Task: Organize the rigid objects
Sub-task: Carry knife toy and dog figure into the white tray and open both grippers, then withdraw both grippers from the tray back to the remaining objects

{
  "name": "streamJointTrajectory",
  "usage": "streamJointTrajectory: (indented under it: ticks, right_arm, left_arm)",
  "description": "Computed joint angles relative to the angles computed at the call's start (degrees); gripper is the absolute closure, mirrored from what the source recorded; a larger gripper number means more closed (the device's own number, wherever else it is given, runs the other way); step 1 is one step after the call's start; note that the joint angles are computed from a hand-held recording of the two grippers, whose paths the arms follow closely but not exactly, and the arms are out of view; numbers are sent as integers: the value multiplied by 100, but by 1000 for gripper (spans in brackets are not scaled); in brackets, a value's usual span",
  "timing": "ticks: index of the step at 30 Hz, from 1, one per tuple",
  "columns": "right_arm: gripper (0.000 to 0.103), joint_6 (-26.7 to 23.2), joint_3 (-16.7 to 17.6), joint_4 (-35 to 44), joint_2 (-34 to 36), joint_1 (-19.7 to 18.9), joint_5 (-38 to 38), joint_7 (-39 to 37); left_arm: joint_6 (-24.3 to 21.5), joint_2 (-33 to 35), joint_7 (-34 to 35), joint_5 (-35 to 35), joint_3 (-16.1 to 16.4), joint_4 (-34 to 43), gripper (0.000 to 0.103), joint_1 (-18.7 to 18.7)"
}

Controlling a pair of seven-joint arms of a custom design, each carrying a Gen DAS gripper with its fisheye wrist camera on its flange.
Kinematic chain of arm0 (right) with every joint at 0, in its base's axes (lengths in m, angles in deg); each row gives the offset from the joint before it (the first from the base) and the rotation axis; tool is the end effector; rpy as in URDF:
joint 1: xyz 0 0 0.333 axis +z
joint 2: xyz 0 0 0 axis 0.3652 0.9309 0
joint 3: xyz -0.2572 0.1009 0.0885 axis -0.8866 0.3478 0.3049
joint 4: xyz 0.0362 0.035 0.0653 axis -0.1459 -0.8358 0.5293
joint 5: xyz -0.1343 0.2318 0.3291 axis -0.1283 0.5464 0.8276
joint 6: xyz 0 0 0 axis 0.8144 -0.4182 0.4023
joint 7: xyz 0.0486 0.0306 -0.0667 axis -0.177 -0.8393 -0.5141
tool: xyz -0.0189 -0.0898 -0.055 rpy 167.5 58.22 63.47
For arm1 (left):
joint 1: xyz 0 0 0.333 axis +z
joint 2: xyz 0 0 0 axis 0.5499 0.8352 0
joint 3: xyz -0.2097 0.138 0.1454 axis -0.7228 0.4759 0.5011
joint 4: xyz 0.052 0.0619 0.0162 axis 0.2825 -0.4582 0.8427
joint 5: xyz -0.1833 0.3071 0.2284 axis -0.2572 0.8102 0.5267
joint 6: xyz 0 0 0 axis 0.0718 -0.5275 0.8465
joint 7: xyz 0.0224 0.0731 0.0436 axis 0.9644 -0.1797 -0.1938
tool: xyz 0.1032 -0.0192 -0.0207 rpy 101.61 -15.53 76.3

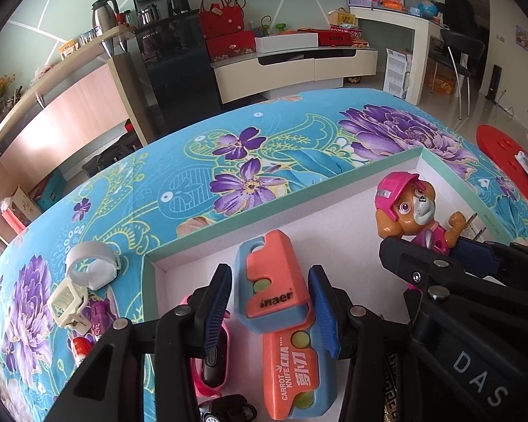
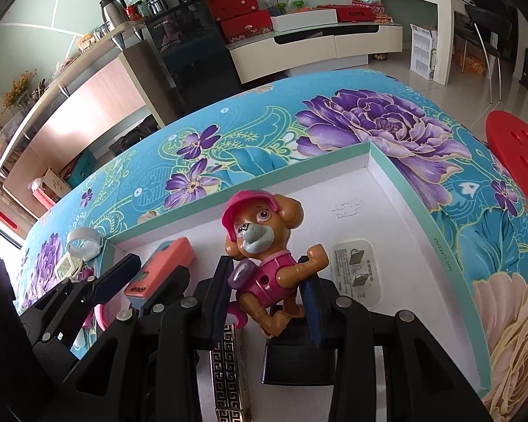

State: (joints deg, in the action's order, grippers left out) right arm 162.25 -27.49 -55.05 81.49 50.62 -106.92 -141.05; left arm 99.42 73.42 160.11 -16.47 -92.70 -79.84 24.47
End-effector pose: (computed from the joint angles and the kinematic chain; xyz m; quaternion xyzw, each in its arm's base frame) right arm 0.5295 0.3572 0.3833 -0.3492 0.8862 -0.2160 0.2146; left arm 0.6110 -0.2490 0.3712 -0.2902 0.8992 -0.2918 0.1486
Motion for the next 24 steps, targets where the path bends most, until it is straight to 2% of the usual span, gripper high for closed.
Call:
streamJointTrajectory:
  ticks: [7, 10, 14, 24]
  right_arm:
    - [63, -92, 5, 71, 45, 13, 90, -108]
    - [58, -132, 2, 135, 85, 20, 115, -205]
    - [58, -263, -7, 195, 82, 62, 44, -223]
    - [58, -645, 63, 234, -121, 163, -514, 83]
  left_arm:
    - [46, -25, -130, 144, 59, -34, 42, -36]
    - [3, -39, -146, 153, 55, -33, 41, -17]
    - [-22, -92, -183, 187, 74, -54, 39, -9]
    - [-22, -366, 187, -311, 56, -142, 35, 84]
